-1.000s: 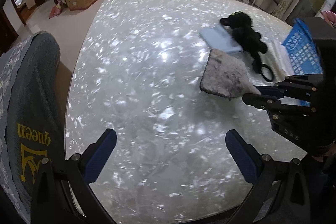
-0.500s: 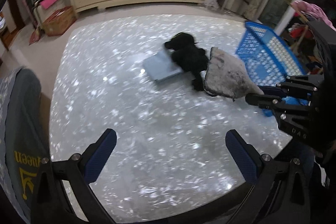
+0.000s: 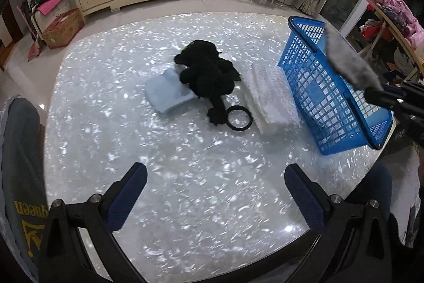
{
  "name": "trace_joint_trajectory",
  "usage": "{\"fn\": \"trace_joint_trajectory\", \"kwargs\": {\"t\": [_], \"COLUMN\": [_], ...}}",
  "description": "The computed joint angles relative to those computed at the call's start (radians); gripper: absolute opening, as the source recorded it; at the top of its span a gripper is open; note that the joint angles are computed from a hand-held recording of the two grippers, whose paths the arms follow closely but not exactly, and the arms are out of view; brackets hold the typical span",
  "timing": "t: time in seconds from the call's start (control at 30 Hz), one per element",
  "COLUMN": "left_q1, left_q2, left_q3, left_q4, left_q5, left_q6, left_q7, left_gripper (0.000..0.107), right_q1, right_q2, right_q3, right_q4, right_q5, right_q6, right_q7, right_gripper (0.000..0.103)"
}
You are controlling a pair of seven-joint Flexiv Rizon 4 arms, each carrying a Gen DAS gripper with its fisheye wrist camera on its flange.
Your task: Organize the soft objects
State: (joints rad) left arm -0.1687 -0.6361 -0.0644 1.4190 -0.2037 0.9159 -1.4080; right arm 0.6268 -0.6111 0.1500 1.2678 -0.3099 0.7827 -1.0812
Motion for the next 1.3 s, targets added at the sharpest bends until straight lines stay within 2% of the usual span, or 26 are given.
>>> {"fn": "trace_joint_trajectory", "kwargs": {"t": [0.43, 0.6, 0.8, 0.9, 1.0, 1.23, 1.3], "left_q1": [-0.052, -0.050, -0.049, -0.050, -0.045, -0.050, -0.051], "left_q2": [-0.155, -0.236, -0.318, -0.364, -0.389, -0.451, -0.464], "left_q3": [0.052, 0.060, 0.066, 0.073, 0.061, 0.071, 0.069], "left_q4": [-0.231, -0.343, -0.451, -0.517, -0.539, -0.637, -0.652], "left_q5": [0.071, 0.076, 0.091, 0.101, 0.100, 0.112, 0.116], "left_q6": [-0.126, -0.217, -0.279, -0.325, -0.318, -0.361, -0.351], "left_q7": [-0.145, -0.229, -0.294, -0.325, -0.330, -0.363, -0.367], "left_gripper": [0.103, 0.103, 0.103, 0.098, 0.094, 0.094, 0.087], "right_q1": [-0.051, -0.066, -0.095, -0.102, -0.111, -0.122, -0.125], "right_q2": [0.056, 0.060, 0.058, 0.059, 0.058, 0.047, 0.039], "right_q3": [-0.024, -0.016, -0.005, -0.003, 0.000, 0.010, 0.011], "right_q4": [0.110, 0.123, 0.124, 0.127, 0.128, 0.114, 0.099], "right_q5": [-0.029, -0.023, 0.009, 0.019, 0.032, 0.062, 0.071], "right_q6": [0.037, 0.038, 0.021, 0.022, 0.021, 0.007, -0.006], "right_q7": [0.084, 0.088, 0.063, 0.059, 0.051, 0.025, 0.015], "right_gripper": [0.011, 0.011, 0.011, 0.011, 0.011, 0.011, 0.011]}}
